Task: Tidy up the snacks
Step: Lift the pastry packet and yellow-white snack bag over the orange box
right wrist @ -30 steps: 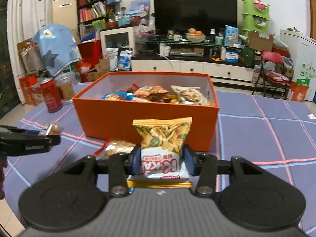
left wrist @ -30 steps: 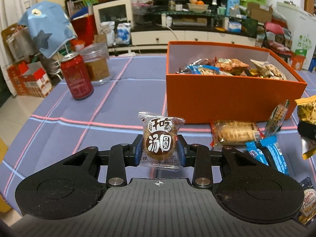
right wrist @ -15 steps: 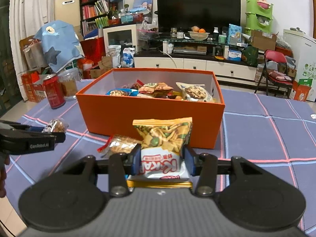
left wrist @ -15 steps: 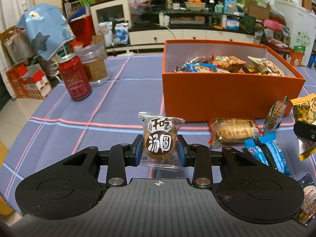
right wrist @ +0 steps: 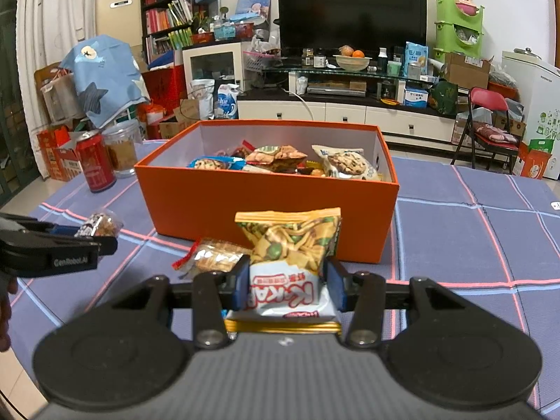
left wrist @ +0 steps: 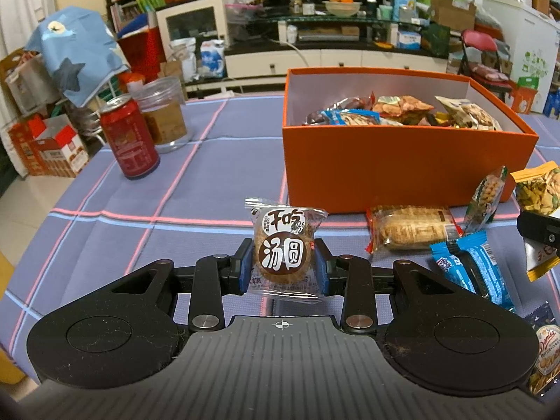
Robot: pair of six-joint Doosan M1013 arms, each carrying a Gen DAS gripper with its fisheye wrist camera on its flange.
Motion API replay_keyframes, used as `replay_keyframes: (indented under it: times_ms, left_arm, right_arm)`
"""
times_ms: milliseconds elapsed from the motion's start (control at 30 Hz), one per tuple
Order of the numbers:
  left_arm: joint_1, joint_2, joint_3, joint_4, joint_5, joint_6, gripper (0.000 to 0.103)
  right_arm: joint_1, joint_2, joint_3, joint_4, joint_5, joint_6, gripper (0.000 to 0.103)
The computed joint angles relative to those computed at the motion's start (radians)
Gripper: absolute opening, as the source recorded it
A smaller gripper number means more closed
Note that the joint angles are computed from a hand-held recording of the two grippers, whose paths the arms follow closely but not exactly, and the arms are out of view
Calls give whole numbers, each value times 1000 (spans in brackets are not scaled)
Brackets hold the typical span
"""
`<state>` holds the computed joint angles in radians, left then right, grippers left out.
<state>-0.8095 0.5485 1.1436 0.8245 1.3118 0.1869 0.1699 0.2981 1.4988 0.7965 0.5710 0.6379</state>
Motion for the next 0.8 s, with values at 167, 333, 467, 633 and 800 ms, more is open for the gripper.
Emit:
replay_keyframes:
  times_ms: [167, 333, 467, 633, 800]
  left_arm:
    - [-1, 1, -4, -2, 1, 5, 5]
    - [0, 2, -7, -4, 3, 10, 5]
    - [0, 3, -9, -4, 4, 9, 5]
    - [1, 2, -7, -5, -1, 6, 5]
    - [3, -4, -1, 0, 8, -12, 5]
  right_arm:
    - [0, 1, 0, 3, 0, -2, 50]
    - [1, 0, 0, 0, -1, 0, 50]
    - [2, 0, 2, 7, -1, -6, 50]
    - [3, -1, 5, 12, -6, -10, 50]
    - [-7, -9, 7, 44, -36, -15, 50]
